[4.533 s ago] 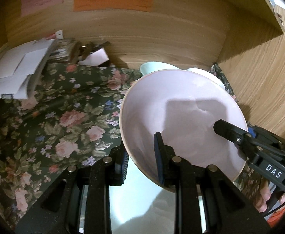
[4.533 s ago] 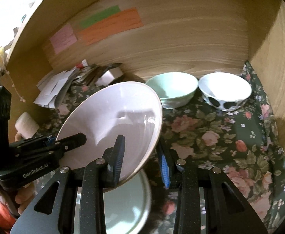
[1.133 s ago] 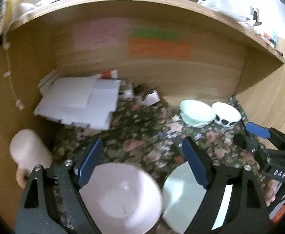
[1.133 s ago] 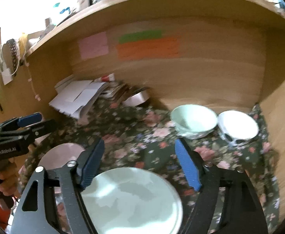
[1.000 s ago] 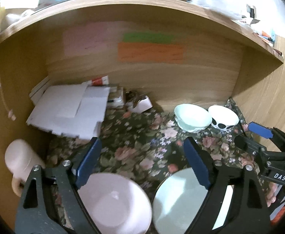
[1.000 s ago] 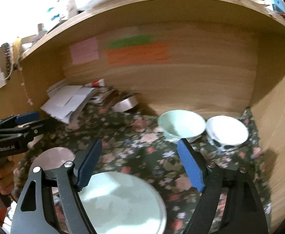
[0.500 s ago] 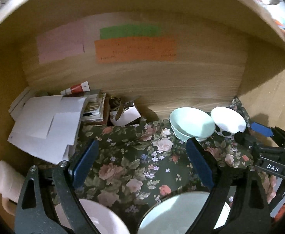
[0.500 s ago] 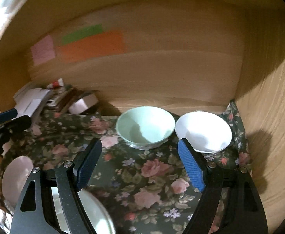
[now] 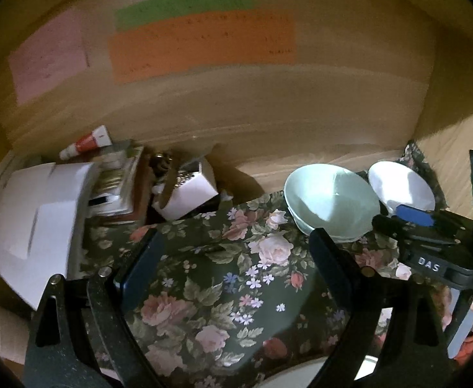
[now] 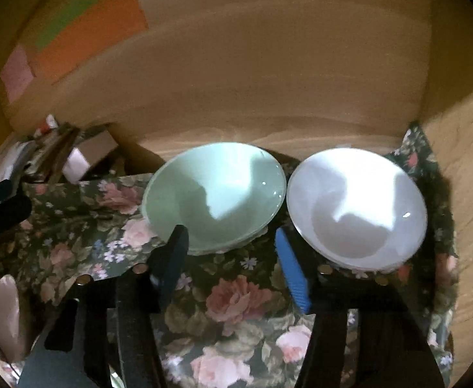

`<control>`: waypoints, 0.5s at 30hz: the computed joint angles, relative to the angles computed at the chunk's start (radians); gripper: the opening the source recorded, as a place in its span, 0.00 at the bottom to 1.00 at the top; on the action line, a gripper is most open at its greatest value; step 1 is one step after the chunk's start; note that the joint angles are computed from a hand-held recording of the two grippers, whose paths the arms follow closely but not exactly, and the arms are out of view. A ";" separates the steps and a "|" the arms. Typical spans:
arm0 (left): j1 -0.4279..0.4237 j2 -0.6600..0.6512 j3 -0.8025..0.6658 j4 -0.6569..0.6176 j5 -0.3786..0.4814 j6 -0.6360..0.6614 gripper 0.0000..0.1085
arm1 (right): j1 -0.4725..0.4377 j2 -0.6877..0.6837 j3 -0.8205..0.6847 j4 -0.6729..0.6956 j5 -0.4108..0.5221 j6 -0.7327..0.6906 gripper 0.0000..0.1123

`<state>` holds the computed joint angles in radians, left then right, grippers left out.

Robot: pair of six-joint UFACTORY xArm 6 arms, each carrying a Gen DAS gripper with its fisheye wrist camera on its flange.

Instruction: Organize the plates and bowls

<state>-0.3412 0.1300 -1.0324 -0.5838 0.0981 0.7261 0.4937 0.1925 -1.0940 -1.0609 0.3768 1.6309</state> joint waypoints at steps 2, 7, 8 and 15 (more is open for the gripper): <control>0.000 0.032 -0.028 0.052 0.012 -0.042 0.85 | -0.011 0.024 -0.012 0.051 -0.017 -0.045 0.36; -0.001 0.107 -0.091 0.188 0.029 -0.153 0.85 | -0.030 0.060 -0.030 0.113 -0.047 -0.096 0.35; -0.001 0.124 -0.106 0.224 0.037 -0.184 0.85 | -0.029 0.067 -0.036 0.119 -0.041 -0.104 0.35; -0.010 0.209 -0.187 0.306 0.073 -0.253 0.85 | -0.055 0.097 -0.045 0.165 -0.085 -0.131 0.34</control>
